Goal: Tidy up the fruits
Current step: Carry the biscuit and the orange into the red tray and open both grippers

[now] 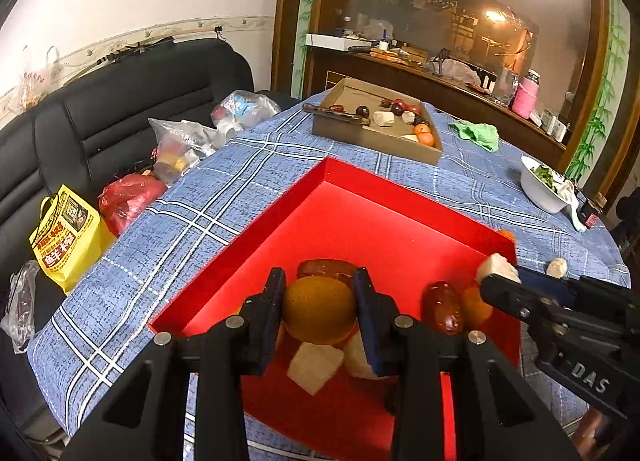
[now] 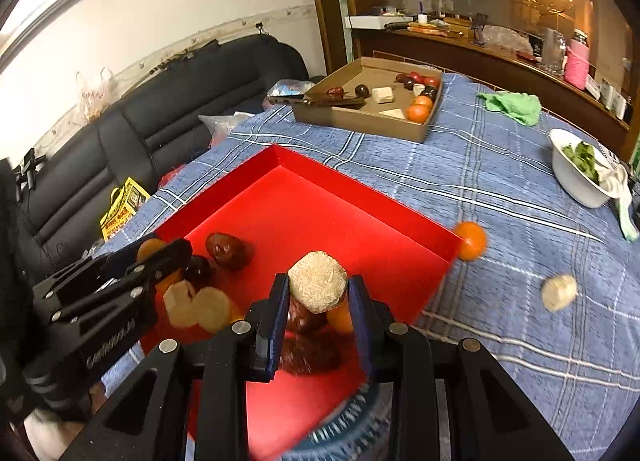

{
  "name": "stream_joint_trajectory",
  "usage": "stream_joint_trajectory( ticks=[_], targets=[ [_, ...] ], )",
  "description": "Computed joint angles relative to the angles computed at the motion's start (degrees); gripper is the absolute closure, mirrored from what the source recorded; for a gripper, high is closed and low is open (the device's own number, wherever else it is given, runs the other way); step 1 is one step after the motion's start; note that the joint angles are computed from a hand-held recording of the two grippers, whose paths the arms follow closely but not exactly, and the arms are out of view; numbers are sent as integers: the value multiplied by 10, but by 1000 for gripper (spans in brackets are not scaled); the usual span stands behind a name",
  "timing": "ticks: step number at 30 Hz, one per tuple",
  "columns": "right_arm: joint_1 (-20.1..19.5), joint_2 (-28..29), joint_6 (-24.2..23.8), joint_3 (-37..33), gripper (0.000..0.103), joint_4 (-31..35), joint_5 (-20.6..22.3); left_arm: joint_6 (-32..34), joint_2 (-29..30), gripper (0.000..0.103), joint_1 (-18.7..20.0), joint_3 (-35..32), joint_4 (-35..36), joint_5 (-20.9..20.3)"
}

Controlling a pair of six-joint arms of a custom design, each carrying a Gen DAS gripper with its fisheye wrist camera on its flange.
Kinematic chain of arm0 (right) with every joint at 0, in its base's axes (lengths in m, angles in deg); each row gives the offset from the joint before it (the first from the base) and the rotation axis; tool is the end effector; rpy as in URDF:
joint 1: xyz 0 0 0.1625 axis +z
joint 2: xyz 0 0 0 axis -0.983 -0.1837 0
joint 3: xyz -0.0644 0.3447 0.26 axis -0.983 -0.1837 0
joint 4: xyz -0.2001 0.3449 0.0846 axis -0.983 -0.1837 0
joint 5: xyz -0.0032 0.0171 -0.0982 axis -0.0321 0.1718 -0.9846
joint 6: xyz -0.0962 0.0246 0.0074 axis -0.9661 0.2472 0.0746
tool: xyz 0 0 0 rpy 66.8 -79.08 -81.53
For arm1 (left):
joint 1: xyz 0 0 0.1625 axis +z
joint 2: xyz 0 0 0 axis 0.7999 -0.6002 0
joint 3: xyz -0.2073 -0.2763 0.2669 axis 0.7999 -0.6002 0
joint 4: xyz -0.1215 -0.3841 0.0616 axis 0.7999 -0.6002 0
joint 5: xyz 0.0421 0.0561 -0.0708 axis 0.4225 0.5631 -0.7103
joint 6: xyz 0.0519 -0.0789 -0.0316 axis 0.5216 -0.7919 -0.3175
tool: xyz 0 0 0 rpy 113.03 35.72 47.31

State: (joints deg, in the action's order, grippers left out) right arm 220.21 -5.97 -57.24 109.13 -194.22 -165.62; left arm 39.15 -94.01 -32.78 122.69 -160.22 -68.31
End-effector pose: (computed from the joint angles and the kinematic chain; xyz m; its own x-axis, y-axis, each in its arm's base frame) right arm 0.3680 -0.2271 0.0293 -0.8415 -0.0134 0.5401 -0.3726 0.7382 -0.5623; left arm -0.0857 -0.2535 0.2886 -0.7517 0.2600 -0.6061 0.5899 0.6761 -0.4416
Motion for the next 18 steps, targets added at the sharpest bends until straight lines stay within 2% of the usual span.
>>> stream_joint_trajectory(
  ticks=[7, 14, 15, 17, 18],
  targets=[
    [-29, 16, -15, -26, 70, 13, 17, 30, 14, 69, 27, 3, -41, 3],
    [-37, 28, -20, -39, 70, 23, 19, 28, 6, 67, 31, 2, -38, 6],
    [-37, 29, -21, -41, 70, 25, 19, 22, 1, 65, 26, 1, -29, 8],
    [-35, 30, -22, -44, 70, 30, 17, 14, -4, 50, 17, 0, -17, 13],
    [-33, 31, -22, -46, 69, 31, 15, 9, -9, 47, 12, 0, -9, 15]
  ],
)
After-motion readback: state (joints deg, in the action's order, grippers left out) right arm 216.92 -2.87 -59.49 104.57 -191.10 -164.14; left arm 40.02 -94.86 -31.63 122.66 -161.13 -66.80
